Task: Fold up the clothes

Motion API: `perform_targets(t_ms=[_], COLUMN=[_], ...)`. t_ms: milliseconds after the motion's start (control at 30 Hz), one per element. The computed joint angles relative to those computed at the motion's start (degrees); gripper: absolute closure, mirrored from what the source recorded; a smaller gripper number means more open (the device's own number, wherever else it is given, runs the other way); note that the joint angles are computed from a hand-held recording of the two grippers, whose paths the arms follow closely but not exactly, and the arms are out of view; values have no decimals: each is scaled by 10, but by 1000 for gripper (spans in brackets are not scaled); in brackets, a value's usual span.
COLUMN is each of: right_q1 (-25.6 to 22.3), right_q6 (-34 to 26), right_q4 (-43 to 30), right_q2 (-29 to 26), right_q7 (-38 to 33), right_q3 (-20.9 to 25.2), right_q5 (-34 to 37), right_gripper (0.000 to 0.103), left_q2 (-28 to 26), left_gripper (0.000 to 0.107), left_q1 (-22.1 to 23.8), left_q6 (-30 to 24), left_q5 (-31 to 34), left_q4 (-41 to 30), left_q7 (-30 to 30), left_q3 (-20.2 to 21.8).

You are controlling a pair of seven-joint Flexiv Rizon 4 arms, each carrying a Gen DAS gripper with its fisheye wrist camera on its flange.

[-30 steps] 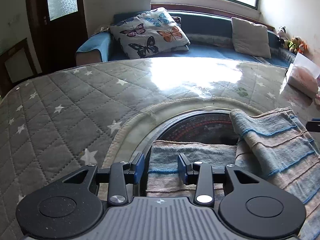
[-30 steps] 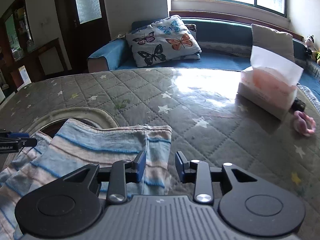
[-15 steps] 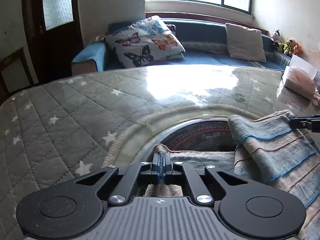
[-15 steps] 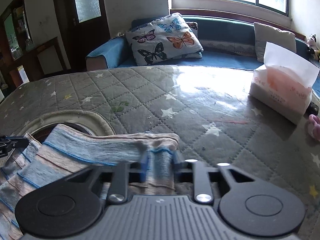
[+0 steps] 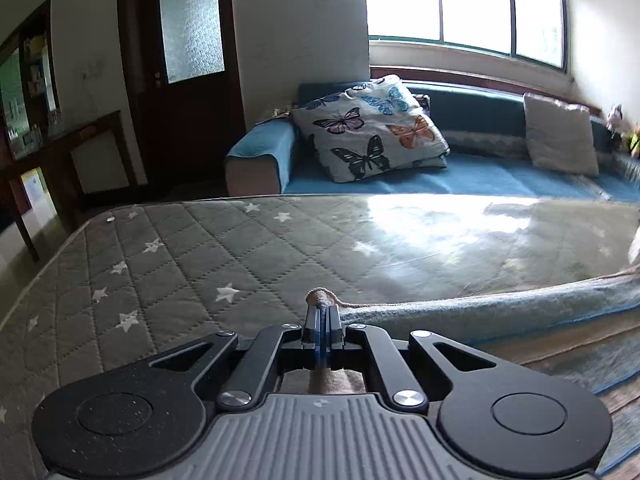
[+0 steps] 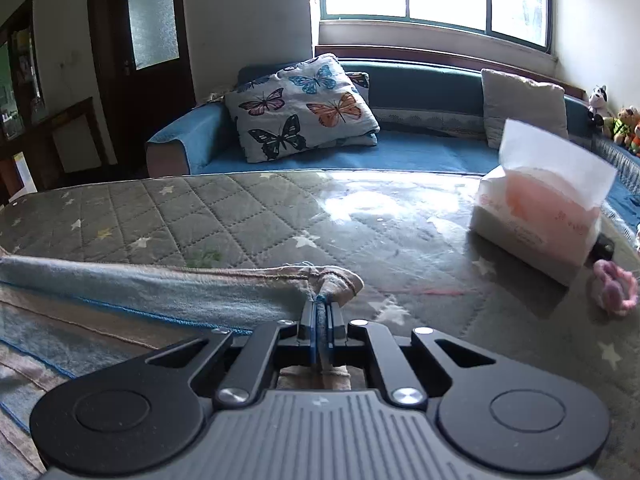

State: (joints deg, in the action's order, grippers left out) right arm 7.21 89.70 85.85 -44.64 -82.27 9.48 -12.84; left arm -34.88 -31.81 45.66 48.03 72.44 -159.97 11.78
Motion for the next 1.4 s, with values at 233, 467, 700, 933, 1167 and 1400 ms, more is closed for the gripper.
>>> perform_targets(t_ms=[233, 467, 700, 933, 1167, 1400], right_q1=[12, -18, -70, -87, -85, -107], right_q6=[-25, -35, -67, -93, -36, -17], right_q4=[-11, 45, 125, 208, 310, 374], right_q2=[-8, 40, 99, 154, 223, 277], right_q7=[3, -52, -183, -277, -344, -413], right_q3=[-13, 39, 141, 194, 208, 247], right_q5=[-4, 0, 33, 92, 158, 244], right_gripper=[86, 64, 44, 40, 28, 20], left_q2=[-8, 30, 68, 102, 148, 165], left_gripper=[96, 66, 61, 57, 47, 40], left_q1=[8, -16, -27, -51, -72, -96], left_q6=[-16, -24, -25, -57, -93, -147], left_q5=[-27, -2, 0, 19, 67, 110], left_q4=[4, 37, 87, 137, 190, 209], left_q7=[26, 31, 74, 72, 20, -11], left_q3=[-3, -11, -47, -72, -100, -140])
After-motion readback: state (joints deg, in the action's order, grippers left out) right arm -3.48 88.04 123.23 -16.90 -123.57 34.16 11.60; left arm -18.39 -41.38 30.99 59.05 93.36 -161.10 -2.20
